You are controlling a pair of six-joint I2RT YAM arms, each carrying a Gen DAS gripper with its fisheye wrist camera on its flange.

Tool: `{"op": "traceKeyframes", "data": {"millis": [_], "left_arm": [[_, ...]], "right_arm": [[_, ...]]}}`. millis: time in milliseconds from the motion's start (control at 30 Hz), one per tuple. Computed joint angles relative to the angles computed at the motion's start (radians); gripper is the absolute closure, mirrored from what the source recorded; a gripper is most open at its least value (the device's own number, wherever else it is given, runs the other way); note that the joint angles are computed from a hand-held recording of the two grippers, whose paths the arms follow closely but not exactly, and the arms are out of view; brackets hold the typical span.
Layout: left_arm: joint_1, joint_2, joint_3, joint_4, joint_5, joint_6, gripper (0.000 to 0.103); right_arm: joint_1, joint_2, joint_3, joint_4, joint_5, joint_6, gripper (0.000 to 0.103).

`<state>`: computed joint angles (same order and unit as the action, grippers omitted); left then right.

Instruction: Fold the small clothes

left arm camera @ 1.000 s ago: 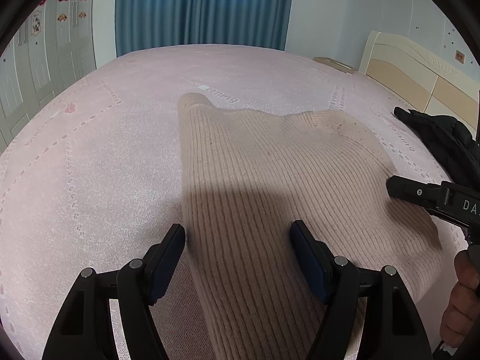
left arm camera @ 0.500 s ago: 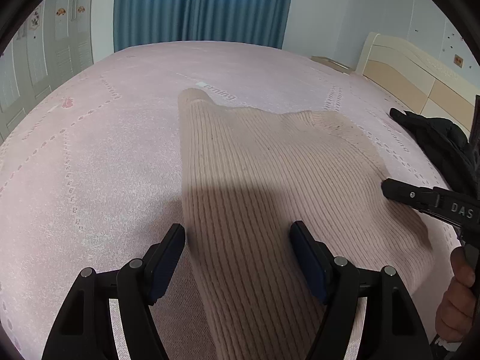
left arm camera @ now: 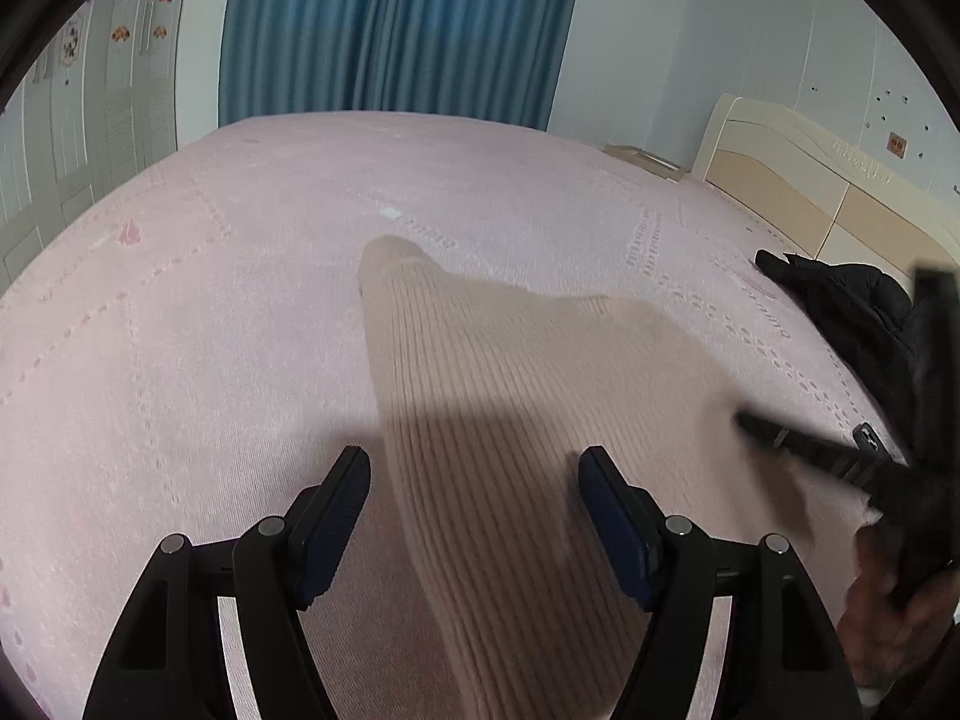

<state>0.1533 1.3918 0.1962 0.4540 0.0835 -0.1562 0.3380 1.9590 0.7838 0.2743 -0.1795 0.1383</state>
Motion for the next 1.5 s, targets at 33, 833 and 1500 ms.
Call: {"op": "traceKeyframes", "data": {"millis": [33, 833, 1500], "left_arm": [[0.003, 0.008, 0.016, -0.005, 0.008, 0.003, 0.034], [0.012, 0.449, 0.466, -0.149, -0.031, 0.1, 0.065], [0.282, -0.128, -0.109, -0.148, 0.295, 0.14, 0.042]], "right_arm": [[0.01, 0.021, 0.023, -0.036, 0.015, -0.005, 0.094], [-0.019, 0.04, 0.061, -0.054, -0.002, 0.019, 0.074], [-0.07, -0.097, -0.096, 0.018, -0.263, -0.037, 0.061]]}}
